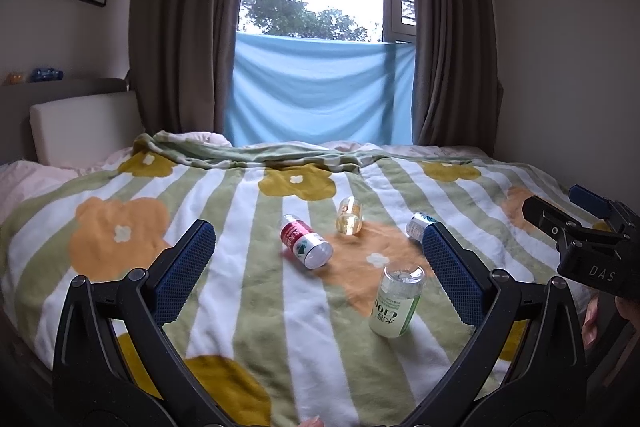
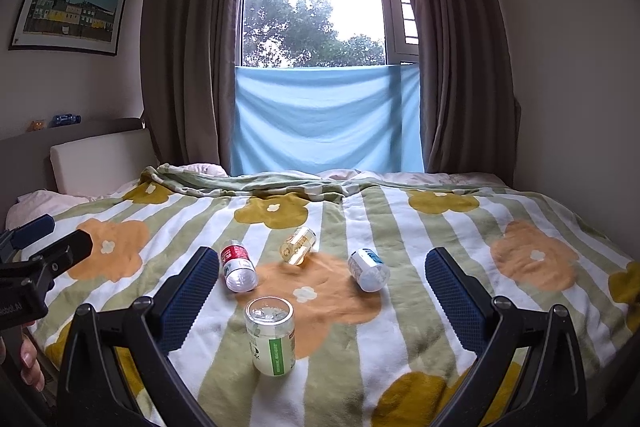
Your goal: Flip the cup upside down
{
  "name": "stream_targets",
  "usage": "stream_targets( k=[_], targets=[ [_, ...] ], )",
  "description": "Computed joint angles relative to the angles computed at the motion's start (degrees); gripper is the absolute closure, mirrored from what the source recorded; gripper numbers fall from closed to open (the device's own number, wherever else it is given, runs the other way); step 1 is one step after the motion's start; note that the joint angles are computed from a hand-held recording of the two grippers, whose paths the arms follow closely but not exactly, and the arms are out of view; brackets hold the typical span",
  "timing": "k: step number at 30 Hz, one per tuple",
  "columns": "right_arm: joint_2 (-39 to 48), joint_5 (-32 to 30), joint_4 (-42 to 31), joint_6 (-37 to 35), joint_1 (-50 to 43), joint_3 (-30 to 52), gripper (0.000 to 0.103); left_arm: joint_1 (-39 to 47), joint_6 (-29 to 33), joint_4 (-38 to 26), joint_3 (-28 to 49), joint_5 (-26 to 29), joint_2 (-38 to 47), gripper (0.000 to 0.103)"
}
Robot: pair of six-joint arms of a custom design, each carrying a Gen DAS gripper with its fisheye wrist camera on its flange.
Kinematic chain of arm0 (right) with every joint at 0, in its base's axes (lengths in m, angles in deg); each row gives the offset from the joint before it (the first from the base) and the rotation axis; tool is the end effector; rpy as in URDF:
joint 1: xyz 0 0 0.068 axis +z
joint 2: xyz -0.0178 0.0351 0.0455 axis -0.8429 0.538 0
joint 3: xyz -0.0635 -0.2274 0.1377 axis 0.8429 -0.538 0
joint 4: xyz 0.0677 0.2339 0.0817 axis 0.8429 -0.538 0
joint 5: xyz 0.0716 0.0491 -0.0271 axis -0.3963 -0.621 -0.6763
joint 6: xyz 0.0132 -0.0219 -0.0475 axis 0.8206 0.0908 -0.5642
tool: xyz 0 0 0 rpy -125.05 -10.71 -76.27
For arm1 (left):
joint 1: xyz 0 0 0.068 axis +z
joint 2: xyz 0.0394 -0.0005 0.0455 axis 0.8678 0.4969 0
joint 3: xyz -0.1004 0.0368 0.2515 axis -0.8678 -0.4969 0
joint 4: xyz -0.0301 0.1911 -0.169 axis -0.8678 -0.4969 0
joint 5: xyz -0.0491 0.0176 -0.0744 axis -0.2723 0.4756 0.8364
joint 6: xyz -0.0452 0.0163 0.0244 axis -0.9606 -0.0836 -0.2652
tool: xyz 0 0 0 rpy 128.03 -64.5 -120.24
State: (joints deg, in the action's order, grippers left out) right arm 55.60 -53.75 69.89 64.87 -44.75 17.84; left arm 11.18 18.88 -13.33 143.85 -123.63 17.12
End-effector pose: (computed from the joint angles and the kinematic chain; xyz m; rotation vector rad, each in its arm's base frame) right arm 0.3352 0.0841 0.2705 -0.4201 1.7951 0.3374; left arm 0.2435 -0.2321 0.2845 -0.2987 1.8070 0.2003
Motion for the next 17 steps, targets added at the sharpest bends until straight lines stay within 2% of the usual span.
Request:
stream_targets(
  k=[4, 17],
  targets=[
    [0.41, 0.85, -0.36, -0.11, 0.21, 0.39, 0.0, -0.64, 0.94, -0.4, 1.2, -2.22, 1.3, 0.0],
    [0.68, 1.07, 0.49, 0.01, 0.33, 0.13, 0.0, -0.84, 3.71, 4.56, -0.48, -2.54, 1.47, 0.0]
  ],
)
